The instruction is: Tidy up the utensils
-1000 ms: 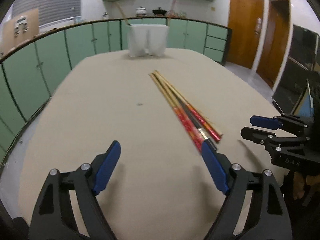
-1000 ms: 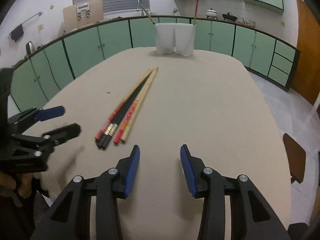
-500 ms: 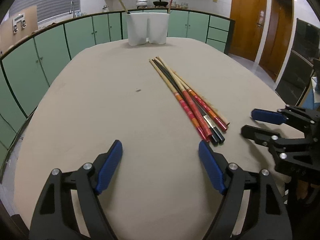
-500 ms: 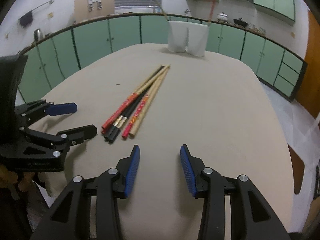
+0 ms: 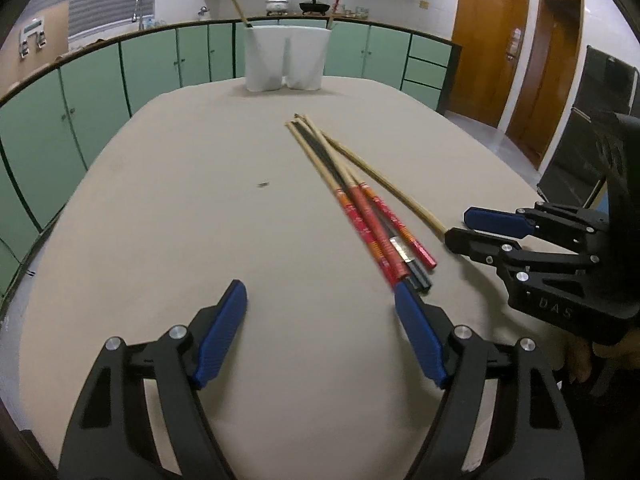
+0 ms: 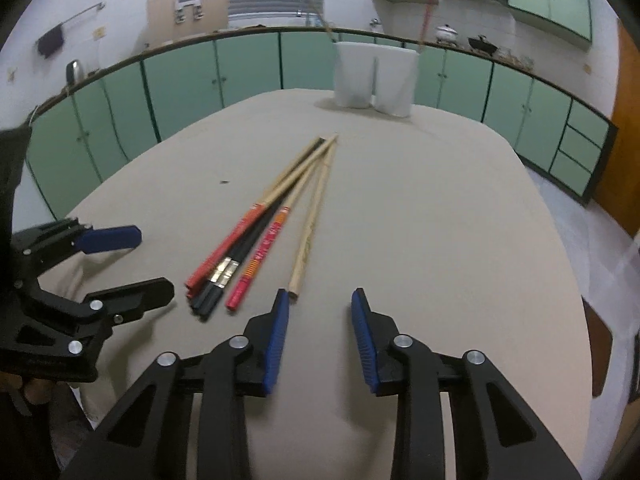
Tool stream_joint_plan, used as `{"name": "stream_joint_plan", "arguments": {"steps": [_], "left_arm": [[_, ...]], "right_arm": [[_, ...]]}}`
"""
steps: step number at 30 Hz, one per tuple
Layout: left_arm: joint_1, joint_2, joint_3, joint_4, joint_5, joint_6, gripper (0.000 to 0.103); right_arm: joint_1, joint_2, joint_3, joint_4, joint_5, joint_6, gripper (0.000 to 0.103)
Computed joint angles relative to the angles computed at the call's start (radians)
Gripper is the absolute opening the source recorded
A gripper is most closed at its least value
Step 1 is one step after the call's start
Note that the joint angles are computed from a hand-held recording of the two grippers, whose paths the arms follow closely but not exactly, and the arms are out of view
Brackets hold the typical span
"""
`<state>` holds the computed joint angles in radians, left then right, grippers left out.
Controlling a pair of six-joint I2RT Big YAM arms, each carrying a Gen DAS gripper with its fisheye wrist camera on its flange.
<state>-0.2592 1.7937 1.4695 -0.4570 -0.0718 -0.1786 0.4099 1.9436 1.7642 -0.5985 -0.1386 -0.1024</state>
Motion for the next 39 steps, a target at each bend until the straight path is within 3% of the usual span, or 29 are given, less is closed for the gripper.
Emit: {"name": "stream_joint_plan", "arguments": {"steps": [10, 14, 17, 20, 27, 32, 35, 37, 39], "left_arm": [[-0.013, 0.011, 0.012, -0.029, -0.085, 0.036, 0.075], [-0.006, 0.000, 0.005, -0.019, -0.006, 0.022, 0.071], [-0.022, 0.021, 0.029, -0.032, -0.049, 0.035, 0.071], [-0.023, 0.032, 0.046, -0.036, -0.046, 0.035, 0.072], [-0.003, 0.030, 0.046, -0.059, -0.115, -0.023, 0.073], [0.001, 0.016, 0.031, -0.033, -0.053, -0.011, 0.071], [0.001, 0.030, 0.048, -0.037, -0.059, -0.016, 0.068], [0.002, 0.041, 0.062, -0.043, -0.066, -0.021, 0.067], [-0.001, 0.054, 0.080, -0.049, -0.080, -0.016, 0.057]], "right_arm": [[-0.010, -0.018, -0.028, 0.011, -0.009, -0.010, 0.032], [-0.009, -0.016, -0.025, 0.010, -0.016, -0.018, 0.032], [-0.009, -0.013, -0.019, 0.006, -0.016, -0.022, 0.032], [-0.010, -0.014, -0.020, 0.006, -0.014, -0.016, 0.032], [-0.008, -0.013, -0.018, 0.010, -0.014, -0.019, 0.032], [0.001, -0.005, 0.000, 0.009, -0.029, -0.031, 0.032], [0.005, 0.008, 0.020, 0.001, -0.024, -0.035, 0.032], [0.008, 0.024, 0.042, -0.014, -0.008, -0.031, 0.030], [0.009, 0.036, 0.057, -0.025, -0.012, -0.018, 0.020]]}}
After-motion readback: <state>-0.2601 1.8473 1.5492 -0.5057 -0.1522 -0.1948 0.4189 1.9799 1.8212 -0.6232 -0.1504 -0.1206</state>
